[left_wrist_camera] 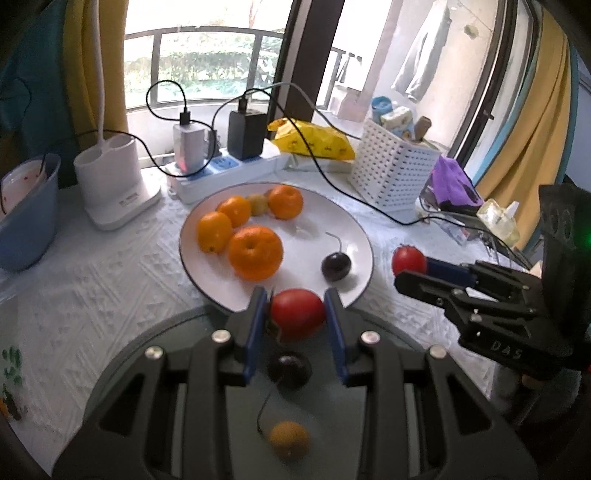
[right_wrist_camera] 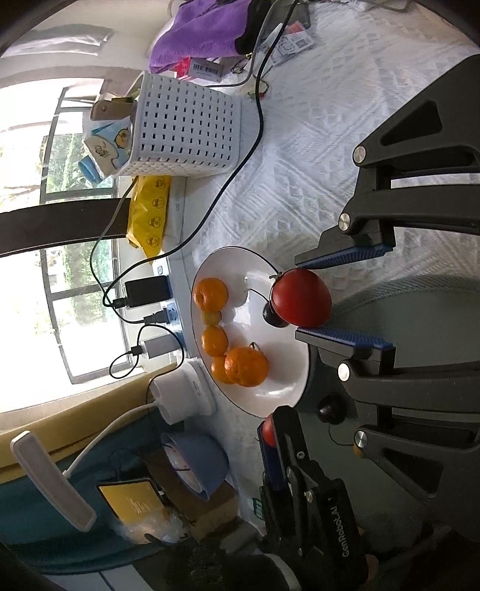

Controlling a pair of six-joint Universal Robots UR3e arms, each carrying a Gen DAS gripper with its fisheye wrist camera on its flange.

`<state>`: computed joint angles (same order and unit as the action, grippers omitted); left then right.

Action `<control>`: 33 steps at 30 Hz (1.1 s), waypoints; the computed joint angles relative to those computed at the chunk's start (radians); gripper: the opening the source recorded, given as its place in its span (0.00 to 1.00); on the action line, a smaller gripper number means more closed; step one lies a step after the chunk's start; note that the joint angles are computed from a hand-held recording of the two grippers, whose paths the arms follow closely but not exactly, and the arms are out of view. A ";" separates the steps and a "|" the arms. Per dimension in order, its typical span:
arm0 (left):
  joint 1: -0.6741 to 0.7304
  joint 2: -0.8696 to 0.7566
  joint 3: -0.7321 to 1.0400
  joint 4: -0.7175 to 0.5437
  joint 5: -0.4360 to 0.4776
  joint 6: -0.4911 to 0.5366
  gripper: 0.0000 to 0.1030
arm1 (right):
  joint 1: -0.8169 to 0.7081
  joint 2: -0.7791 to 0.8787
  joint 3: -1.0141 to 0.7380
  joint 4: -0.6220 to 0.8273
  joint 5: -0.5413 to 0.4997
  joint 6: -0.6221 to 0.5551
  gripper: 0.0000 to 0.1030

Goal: Organize fruits
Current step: 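Lift both tomatoes and carry them over the white plate, then lower both tomatoes onto the plate and open both tools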

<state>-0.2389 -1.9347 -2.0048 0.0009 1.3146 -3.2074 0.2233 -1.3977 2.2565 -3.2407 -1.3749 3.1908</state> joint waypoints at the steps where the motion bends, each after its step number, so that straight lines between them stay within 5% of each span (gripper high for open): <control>1: -0.001 -0.010 0.011 -0.003 0.002 0.000 0.32 | -0.004 0.012 -0.010 0.000 0.003 -0.002 0.33; 16: 0.018 -0.102 0.133 -0.065 0.002 -0.008 0.33 | -0.022 0.146 -0.143 0.009 0.018 -0.010 0.33; 33: 0.024 -0.052 0.065 -0.018 0.012 -0.021 0.37 | -0.009 0.160 -0.150 -0.008 0.000 -0.011 0.34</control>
<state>-0.2151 -1.9866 -1.9399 -0.0173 1.3261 -3.2287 0.2142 -1.2374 2.1066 -3.2489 -1.3751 3.1798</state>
